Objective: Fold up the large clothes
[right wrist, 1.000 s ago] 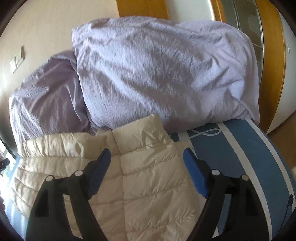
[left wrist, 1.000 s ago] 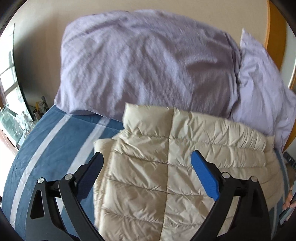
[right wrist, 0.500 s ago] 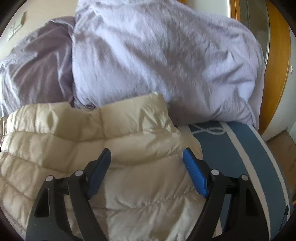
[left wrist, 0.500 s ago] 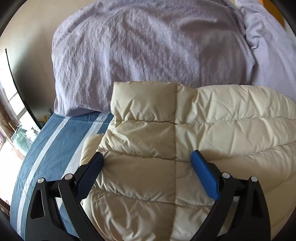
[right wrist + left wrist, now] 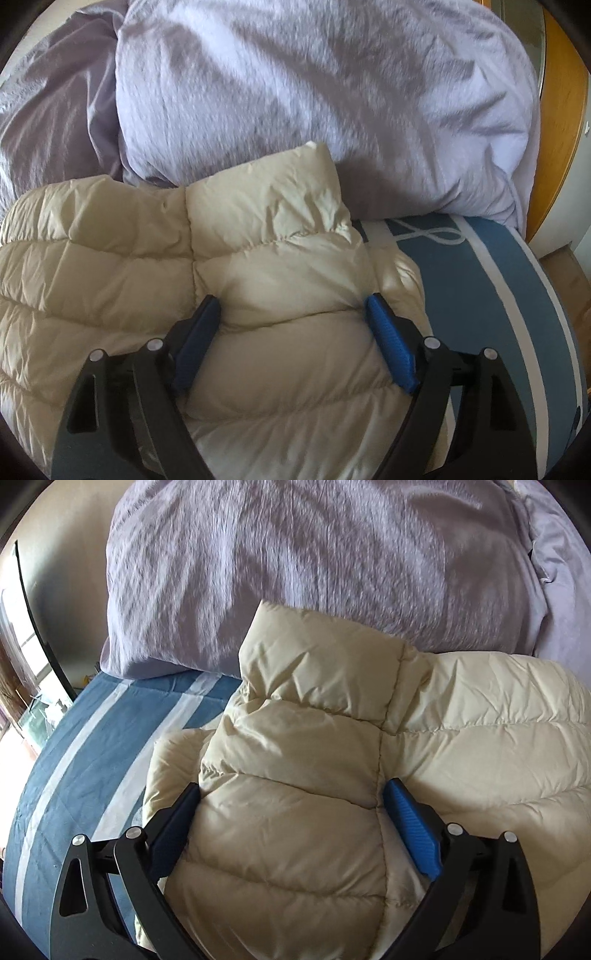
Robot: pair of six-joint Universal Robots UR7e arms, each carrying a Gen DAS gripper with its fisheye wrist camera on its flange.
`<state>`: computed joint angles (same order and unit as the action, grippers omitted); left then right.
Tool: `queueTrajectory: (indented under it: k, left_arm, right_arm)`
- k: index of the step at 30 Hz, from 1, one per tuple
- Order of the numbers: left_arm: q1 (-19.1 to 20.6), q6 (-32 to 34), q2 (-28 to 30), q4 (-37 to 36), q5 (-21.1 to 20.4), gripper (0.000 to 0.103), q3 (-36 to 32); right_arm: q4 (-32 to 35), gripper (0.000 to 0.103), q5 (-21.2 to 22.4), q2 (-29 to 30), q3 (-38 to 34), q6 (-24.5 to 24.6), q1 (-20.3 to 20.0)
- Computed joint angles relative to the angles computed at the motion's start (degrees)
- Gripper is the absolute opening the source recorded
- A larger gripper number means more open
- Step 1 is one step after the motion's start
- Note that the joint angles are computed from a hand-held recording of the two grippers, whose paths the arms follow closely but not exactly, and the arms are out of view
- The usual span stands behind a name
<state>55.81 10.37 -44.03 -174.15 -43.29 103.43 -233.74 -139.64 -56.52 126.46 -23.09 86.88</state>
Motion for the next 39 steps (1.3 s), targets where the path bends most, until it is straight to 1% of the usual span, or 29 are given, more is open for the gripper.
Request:
queueTrajectory:
  k: [3, 7, 11, 17, 25, 27, 29, 31, 32, 33, 35, 37, 38, 39]
  left_arm:
    - [0.59, -0.86, -0.08, 1.57, -1.0, 0.1, -0.55]
    - [0.72, -0.92, -0.04, 1.3, -1.31, 0.101, -0.25]
    - [1.21, -1.13, 0.17, 1.96, -1.75, 0.101, -0.77]
    - [1.78, -1.73, 0.73, 3.43, -2.1, 0.102, -1.89]
    - [3.21, -1.31, 1.27, 4.11, -3.33, 0.102, -3.6]
    - [3.23, -1.72, 0.95, 5.05, -3.13, 0.102, -3.66]
    - [3.36, -4.13, -0.71, 8.4, -3.41, 0.102, -3.44]
    - [3.58, -6.53, -4.25, 11.82, -6.09, 0.102, -1.86]
    - [3.65, -6.46, -5.98, 12.04, -7.22, 0.102, -0.8]
    - [3.48, -5.86, -8.03, 11.2, -7.04, 0.102, 0.87]
    - [3.47, -4.91, -10.92, 10.09, -6.45, 0.102, 3.18]
    - [4.07, -5.32, -13.81, 10.94, -6.71, 0.102, 4.88]
    - [4.6, -5.87, -15.16, 12.09, -7.2, 0.102, 5.46]
    - [5.25, -6.5, -16.41, 13.38, -7.75, 0.102, 5.96]
  right_arm:
    - [2.25, 0.083, -0.45, -0.34, -0.22, 0.81, -0.23]
    - [5.18, 0.084, 0.16, -1.15, -0.05, 2.43, -0.83]
    - [6.62, 0.085, 0.12, -1.43, -0.15, 3.15, -1.13]
    - [7.64, 0.086, -1.59, -0.79, -1.2, 2.91, -0.64]
    - [8.34, 0.087, -0.1, -1.66, -1.12, 3.27, -1.84]
    - [8.66, 0.088, 1.45, -2.6, -0.55, 3.62, -2.38]
    - [9.84, 0.088, 2.72, -4.82, 1.3, 5.5, -2.55]
    - [9.92, 0.088, 2.27, -6.85, 3.58, 7.07, -1.96]
    - [9.47, 0.088, 3.05, -8.17, 5.3, 7.86, -1.75]
    - [8.86, 0.089, 4.22, -10.32, 7.91, 9.14, -1.59]
    - [8.32, 0.09, 4.26, -12.7, 10.73, 11.12, -1.52]
    - [10.31, 0.091, 6.04, -16.85, 14.65, 14.96, -2.57]
    - [10.9, 0.091, 6.61, -17.79, 15.87, 16.4, -2.8]
    - [12.09, 0.091, 8.21, -19.8, 17.75, 18.09, -3.96]
